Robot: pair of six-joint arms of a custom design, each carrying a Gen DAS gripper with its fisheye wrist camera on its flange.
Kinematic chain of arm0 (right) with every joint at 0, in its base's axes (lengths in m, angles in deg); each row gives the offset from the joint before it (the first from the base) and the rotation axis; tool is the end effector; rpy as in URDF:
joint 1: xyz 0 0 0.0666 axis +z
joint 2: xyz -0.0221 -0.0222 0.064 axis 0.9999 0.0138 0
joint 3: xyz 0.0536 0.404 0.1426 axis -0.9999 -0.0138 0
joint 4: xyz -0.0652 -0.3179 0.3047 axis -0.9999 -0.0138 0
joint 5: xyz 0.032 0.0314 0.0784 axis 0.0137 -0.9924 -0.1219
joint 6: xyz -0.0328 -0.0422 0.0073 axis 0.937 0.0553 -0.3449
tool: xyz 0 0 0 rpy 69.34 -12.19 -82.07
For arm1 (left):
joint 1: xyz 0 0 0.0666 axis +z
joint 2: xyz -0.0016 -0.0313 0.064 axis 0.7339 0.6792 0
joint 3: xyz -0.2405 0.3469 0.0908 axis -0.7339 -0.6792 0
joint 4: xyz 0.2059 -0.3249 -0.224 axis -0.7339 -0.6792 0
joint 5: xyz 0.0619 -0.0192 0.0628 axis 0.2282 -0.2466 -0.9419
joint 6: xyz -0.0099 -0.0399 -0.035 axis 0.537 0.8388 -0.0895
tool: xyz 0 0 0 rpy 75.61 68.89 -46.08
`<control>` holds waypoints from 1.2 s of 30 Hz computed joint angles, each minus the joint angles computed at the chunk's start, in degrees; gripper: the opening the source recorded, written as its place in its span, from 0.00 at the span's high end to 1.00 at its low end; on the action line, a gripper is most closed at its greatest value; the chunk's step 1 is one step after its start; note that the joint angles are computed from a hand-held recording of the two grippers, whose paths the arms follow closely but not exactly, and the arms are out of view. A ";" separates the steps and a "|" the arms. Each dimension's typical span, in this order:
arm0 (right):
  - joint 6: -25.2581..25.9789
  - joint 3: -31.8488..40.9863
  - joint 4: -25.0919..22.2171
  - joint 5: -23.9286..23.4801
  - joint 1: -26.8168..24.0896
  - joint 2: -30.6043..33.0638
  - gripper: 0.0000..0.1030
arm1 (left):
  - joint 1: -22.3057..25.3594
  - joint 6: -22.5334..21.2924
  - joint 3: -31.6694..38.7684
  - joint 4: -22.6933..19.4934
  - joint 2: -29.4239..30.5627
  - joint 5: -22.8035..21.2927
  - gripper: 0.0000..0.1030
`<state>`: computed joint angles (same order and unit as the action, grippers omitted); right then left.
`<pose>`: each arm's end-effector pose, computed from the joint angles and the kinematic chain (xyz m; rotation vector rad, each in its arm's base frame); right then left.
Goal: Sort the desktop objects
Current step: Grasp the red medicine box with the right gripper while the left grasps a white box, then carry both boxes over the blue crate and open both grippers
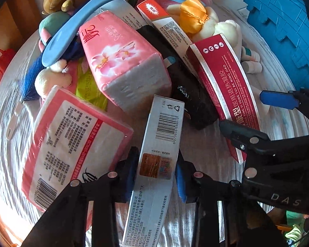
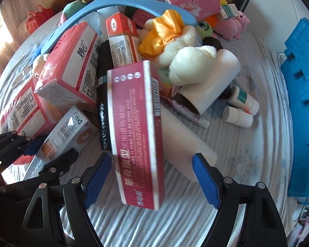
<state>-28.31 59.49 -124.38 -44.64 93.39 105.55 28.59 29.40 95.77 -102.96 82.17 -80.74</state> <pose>0.7104 0.0364 0.3579 1.0976 2.6394 -0.5394 0.4871 -0.1607 0.3255 -0.2503 2.7628 -0.0578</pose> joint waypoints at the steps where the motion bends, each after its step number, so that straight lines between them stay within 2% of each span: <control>1: 0.37 0.46 -0.08 0.33 0.02 0.40 0.20 | -0.12 -0.08 0.10 0.03 0.09 -0.15 0.69; 2: 0.62 0.29 -0.13 0.90 0.05 0.55 0.21 | -0.16 -0.16 0.10 0.02 0.01 -0.04 0.69; 3: 0.77 0.83 -0.76 1.71 0.09 0.90 0.33 | -0.13 -0.18 0.19 0.09 -0.01 0.25 0.69; 4: 0.99 0.84 -0.49 2.32 0.17 0.75 0.57 | -0.13 -0.16 0.24 0.06 -0.15 0.39 0.70; 10: 0.69 -3.22 4.59 -0.51 -0.18 -3.22 0.55 | -0.84 -0.83 0.72 0.37 -1.80 -0.21 0.72; 15: 0.54 -4.89 6.14 2.40 0.48 -6.82 0.55 | -2.00 -0.98 2.23 1.43 -3.99 -1.95 0.72; 23: -0.62 -4.90 4.38 11.55 2.72 -13.13 0.55 | -5.42 -3.36 8.73 2.92 -5.37 -9.33 0.72; 28: -0.48 -5.33 3.12 20.41 3.76 -18.14 0.55 | -8.26 -4.90 14.94 4.86 -3.84 -12.91 0.72; 32: 0.54 -6.01 2.39 27.41 4.50 -22.61 0.55 | -10.34 -7.17 22.22 5.84 -0.45 -14.78 0.72; 36: 1.86 -7.38 2.28 32.36 4.43 -27.72 0.55 | -12.72 -9.44 30.99 5.84 4.43 -16.29 0.72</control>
